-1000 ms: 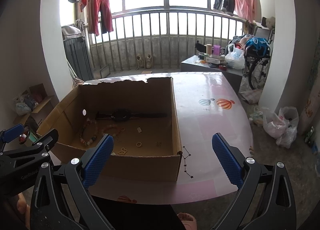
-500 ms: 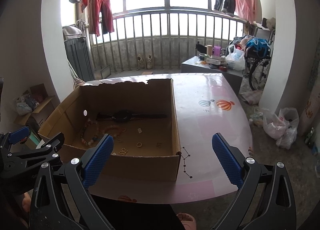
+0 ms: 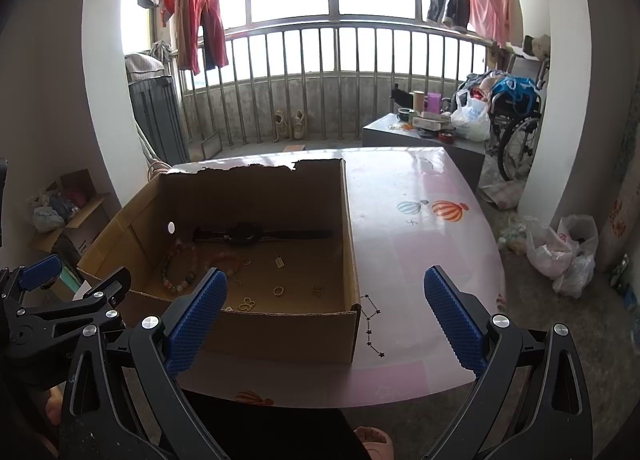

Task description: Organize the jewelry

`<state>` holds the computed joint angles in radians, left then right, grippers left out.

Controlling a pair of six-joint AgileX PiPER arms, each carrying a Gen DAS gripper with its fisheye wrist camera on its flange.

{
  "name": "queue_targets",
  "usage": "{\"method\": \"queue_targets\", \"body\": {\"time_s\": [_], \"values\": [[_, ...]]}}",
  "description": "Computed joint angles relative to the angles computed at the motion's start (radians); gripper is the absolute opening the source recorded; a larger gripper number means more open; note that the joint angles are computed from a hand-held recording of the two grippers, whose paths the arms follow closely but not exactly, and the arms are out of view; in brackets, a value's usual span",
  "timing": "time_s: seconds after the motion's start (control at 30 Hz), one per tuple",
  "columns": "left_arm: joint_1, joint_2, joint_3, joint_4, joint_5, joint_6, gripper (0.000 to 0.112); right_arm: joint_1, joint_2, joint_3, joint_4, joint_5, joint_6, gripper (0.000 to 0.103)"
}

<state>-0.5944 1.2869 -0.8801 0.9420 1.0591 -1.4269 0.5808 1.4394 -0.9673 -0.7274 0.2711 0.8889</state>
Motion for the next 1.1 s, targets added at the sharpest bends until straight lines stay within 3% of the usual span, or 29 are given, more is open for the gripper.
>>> {"method": "queue_targets", "body": {"time_s": [1.1], "values": [[-0.005,-0.002,-0.009,-0.003,0.011,0.003,0.098,0.022,0.008,-0.016,-0.002,0.022,0.008,0.095]]}}
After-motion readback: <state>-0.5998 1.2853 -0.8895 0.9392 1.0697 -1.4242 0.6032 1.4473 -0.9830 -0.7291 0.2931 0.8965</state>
